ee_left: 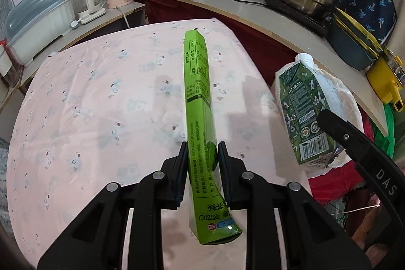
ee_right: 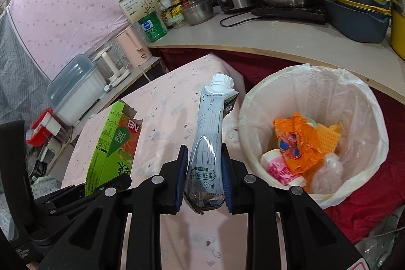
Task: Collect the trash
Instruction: 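Carry both green cartons over the bin and open both tools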
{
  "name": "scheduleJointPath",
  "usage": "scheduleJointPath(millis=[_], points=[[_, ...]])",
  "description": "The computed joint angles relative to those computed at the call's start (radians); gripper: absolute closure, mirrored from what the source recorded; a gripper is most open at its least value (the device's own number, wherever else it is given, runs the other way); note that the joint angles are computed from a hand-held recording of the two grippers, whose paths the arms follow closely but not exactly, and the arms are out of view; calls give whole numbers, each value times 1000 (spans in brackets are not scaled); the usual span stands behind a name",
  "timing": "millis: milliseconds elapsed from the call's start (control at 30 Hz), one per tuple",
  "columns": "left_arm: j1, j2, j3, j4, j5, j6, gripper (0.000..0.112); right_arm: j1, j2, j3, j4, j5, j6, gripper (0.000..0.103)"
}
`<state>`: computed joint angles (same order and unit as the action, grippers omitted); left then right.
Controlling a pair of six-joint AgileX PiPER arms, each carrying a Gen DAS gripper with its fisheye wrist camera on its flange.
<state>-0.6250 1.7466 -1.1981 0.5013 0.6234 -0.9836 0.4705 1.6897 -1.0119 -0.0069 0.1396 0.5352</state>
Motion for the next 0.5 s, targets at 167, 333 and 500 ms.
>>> scheduleJointPath(millis=[167,333,500], points=[[-58,73,-128,-39,35,75,90,-96,-87,89,125,-23,-126,79],[-103,166,-280,-125,61,204,90,-197,-159,164,312,-38,-320,79],[-131,279,-454,-231,100,356,90,-296,-209,222,618,-39,-636,79]])
